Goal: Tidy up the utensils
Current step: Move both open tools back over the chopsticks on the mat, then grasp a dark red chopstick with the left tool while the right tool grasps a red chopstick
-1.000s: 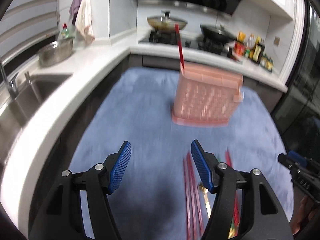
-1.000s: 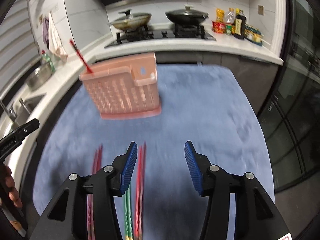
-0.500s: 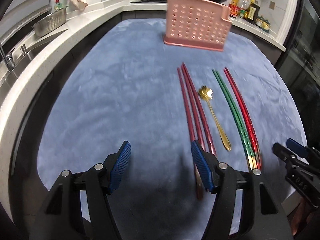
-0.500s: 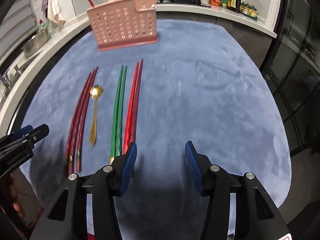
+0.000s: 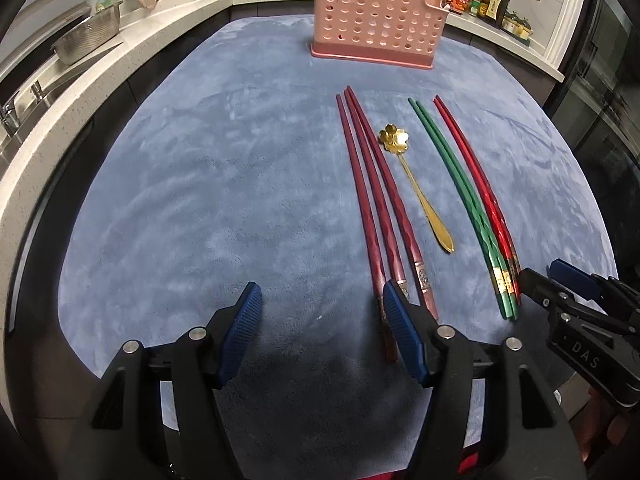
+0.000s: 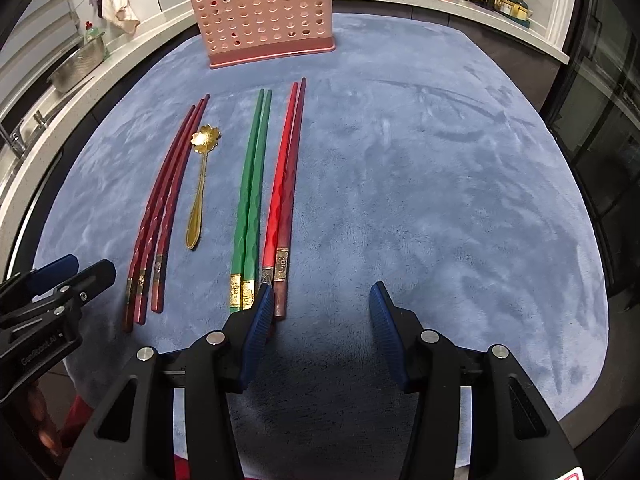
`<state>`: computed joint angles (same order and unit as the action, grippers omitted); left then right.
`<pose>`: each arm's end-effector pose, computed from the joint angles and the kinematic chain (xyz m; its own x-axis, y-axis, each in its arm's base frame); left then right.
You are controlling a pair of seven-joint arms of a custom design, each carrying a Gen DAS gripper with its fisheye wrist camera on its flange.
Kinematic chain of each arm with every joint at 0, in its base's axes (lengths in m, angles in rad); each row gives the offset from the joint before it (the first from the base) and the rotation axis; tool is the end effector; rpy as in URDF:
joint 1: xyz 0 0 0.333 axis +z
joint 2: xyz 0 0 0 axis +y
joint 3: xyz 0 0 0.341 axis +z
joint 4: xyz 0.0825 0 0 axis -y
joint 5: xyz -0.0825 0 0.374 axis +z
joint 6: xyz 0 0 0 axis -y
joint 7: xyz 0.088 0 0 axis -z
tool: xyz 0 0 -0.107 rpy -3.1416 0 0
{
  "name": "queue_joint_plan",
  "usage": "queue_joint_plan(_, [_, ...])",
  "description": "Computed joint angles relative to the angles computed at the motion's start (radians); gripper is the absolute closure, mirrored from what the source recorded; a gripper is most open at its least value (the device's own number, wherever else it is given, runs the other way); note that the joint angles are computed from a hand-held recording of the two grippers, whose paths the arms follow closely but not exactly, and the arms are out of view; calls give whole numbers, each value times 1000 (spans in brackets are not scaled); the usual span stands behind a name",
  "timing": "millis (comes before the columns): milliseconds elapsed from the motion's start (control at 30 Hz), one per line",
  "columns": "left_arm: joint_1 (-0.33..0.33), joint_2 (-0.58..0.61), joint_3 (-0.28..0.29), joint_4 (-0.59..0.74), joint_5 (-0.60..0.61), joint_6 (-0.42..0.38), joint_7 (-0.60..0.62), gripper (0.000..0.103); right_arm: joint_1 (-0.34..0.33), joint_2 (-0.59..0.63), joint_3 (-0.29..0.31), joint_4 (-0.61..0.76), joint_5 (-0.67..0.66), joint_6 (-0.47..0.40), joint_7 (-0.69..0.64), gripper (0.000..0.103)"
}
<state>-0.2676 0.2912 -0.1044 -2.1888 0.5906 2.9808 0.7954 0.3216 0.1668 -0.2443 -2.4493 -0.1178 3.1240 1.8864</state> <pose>0.5376 -0.2486 0.3347 -0.1571 -0.9863 0.0494 -0.8563 0.1111 -0.5044 0.5229 0.0520 0.3246 -0.0925 -0.9942 -0.0552 -0.8656 0.1077 -0.4890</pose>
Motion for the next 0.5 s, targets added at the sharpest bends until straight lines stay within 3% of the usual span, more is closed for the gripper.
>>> queue_joint_plan(100, [2, 2, -5, 1, -6, 1, 10, 43, 24, 3, -31, 2, -24, -1, 25, 54])
queue_joint_plan(200, [10, 4, -18, 0, -21, 6, 30, 43, -29, 4, 24, 1, 26, 2, -15, 54])
queue_joint_plan(500, [7, 12, -27, -5, -64, 12, 82, 43, 17, 23, -15, 22, 3, -8, -8, 58])
